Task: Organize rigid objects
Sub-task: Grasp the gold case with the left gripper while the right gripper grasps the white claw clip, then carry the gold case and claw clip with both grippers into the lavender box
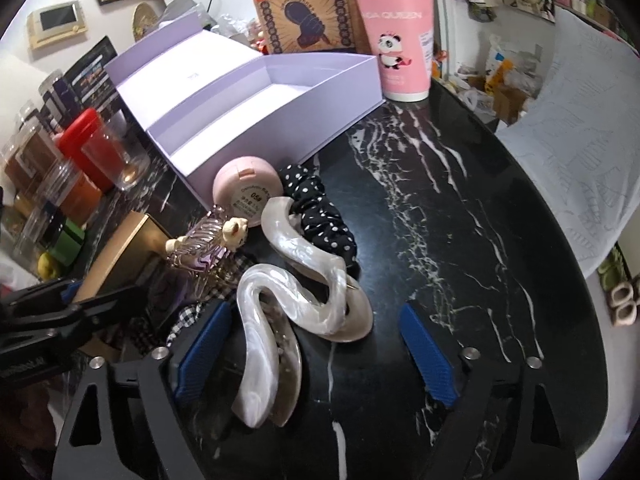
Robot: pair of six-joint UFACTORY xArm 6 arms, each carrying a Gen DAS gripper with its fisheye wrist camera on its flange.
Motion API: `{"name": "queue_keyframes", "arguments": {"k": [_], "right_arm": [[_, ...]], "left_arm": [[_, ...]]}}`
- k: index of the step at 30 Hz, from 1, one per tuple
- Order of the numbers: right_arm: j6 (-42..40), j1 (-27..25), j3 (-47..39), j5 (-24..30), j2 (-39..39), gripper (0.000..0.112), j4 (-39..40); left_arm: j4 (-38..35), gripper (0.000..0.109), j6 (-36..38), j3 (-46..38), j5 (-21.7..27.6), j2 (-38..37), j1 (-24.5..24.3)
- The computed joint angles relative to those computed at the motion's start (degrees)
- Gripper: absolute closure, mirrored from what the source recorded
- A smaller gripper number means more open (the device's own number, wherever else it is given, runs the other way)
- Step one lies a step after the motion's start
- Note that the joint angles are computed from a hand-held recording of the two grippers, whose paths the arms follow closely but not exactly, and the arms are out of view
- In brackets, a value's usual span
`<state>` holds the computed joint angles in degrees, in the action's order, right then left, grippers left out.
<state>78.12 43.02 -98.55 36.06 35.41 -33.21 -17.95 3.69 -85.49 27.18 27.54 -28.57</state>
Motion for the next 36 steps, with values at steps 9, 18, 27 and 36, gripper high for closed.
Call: {"name": "queue_keyframes", "arguments": {"k": [9,18,27,36], "right_arm": [[-1.5,0.2,-3.16,0.37,2.34,0.046,-2.17],[1.63,1.33,-3.66,2.94,1.93,0.06,-8.52],[7.57,1.56,2.24,0.1,-2.16,0.06,-10.07],[10.58,2.75,4.6,1.57,-5.52,0.06,-13.28]], "left_arm": [[-0.85,0.064,-0.09,1.18,-0.95,-0.76,0.16],[-2.76,0.064,1.62,1.56,-1.24,-0.9,0.13],[-4.05,0.064,2.54,3.36,-2.46,-2.29,0.0],[-4.1,0.064,3.68,4.07,-3.47,-3.59,-0.6]]}}
